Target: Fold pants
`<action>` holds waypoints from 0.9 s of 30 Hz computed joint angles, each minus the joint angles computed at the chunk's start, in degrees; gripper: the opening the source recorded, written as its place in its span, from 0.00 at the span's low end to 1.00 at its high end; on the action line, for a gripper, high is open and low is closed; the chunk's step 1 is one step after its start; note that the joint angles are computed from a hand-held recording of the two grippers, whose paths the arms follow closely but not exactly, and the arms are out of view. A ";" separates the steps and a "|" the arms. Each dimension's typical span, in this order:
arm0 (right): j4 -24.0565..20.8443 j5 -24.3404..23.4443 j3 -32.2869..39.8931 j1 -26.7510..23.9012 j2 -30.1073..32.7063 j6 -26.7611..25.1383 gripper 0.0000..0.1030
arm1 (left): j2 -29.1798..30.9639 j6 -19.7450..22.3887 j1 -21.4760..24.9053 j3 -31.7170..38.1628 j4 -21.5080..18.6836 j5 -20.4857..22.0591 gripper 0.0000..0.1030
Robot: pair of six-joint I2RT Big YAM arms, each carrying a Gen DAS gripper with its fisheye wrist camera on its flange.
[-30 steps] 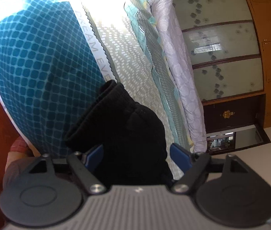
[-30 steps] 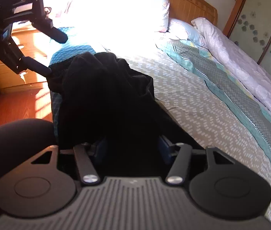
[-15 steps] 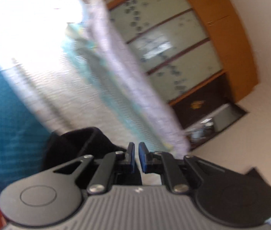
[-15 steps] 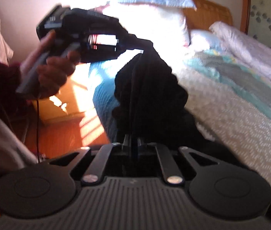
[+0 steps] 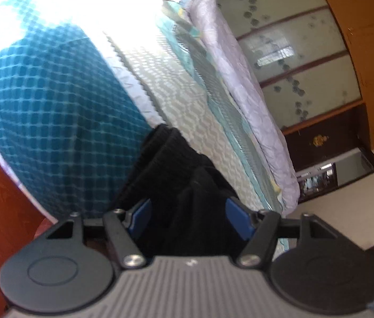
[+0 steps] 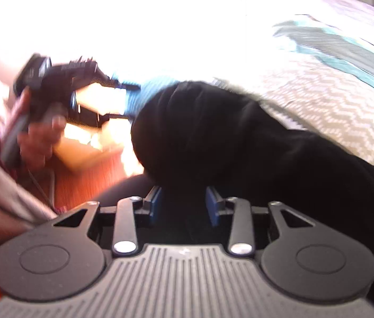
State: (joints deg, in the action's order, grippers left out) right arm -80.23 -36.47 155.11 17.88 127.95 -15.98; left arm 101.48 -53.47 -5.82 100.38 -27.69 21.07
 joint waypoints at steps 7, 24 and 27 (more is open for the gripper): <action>15.28 13.37 -16.33 -1.35 -5.27 16.83 0.28 | 10.28 4.40 -1.70 16.03 -16.41 -4.54 0.10; 20.01 21.75 -18.20 -13.42 -7.90 18.84 0.46 | 14.90 9.44 -6.54 31.27 -18.85 -5.01 0.17; 14.41 17.81 -7.05 -11.18 -1.34 13.48 0.47 | 18.61 12.75 -8.02 36.59 -25.04 -7.68 0.17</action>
State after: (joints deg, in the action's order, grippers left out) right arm -65.82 -18.66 148.06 6.70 126.61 -2.50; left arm 120.09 -40.72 -13.84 136.96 -52.73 13.39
